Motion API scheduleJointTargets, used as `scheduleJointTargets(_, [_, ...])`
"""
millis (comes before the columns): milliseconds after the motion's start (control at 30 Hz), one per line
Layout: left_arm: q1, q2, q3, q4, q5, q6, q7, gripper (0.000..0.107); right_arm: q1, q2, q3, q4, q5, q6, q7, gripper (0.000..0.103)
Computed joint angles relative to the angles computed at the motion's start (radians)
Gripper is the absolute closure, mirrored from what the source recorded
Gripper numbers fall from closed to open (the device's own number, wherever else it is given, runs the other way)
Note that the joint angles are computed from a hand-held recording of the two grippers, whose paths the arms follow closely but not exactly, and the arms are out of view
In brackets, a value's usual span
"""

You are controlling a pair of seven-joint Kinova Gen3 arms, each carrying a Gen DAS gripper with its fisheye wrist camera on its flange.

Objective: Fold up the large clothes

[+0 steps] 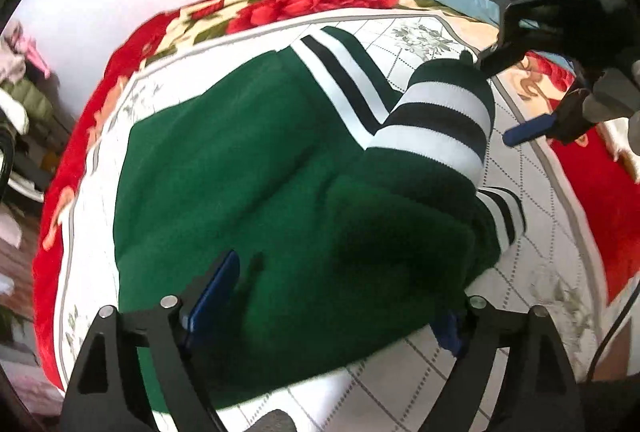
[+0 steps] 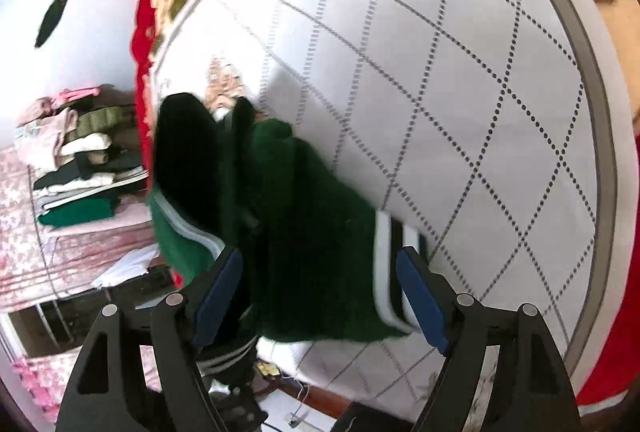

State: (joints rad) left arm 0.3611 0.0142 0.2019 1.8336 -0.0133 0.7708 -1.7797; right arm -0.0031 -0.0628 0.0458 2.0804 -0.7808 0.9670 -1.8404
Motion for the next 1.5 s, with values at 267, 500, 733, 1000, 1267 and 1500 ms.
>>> scheduleJointTargets(267, [-0.045,-0.048,-0.033,-0.073,0.147,0.189,-0.053,0.009,-0.013,0.093,-0.108,-0.101,-0.231,0.003,0.046,0.021])
scheduleJointTargets(500, [-0.1,0.023,-0.069,-0.18,0.115,0.288,0.158,0.009,-0.23,0.17,-0.057,-0.186,-0.032,0.031,-0.159,0.091])
scheduleJointTargets(733, [-0.082,0.167,-0.1,-0.269,-0.071,0.248,0.351,0.009,-0.185,0.178,-0.16,-0.167,0.218,0.02,-0.359,0.095])
scheduleJointTargets(1000, [-0.134,0.298,-0.11,-0.472,-0.037,0.283,0.34,0.009,-0.096,0.117,-0.257,-0.399,0.417,0.223,-0.531,0.061])
scheduleJointTargets(1267, [-0.073,0.565,-0.126,-0.745,-0.103,0.403,0.292,0.009,-0.234,0.265,-0.215,-0.684,0.459,0.178,-0.419,0.062])
scheduleJointTargets(1500, [-0.112,0.661,-0.12,-0.854,-0.007,0.48,0.246,0.006,-0.262,0.521,-0.208,-0.807,0.535,0.328,-0.515,0.083])
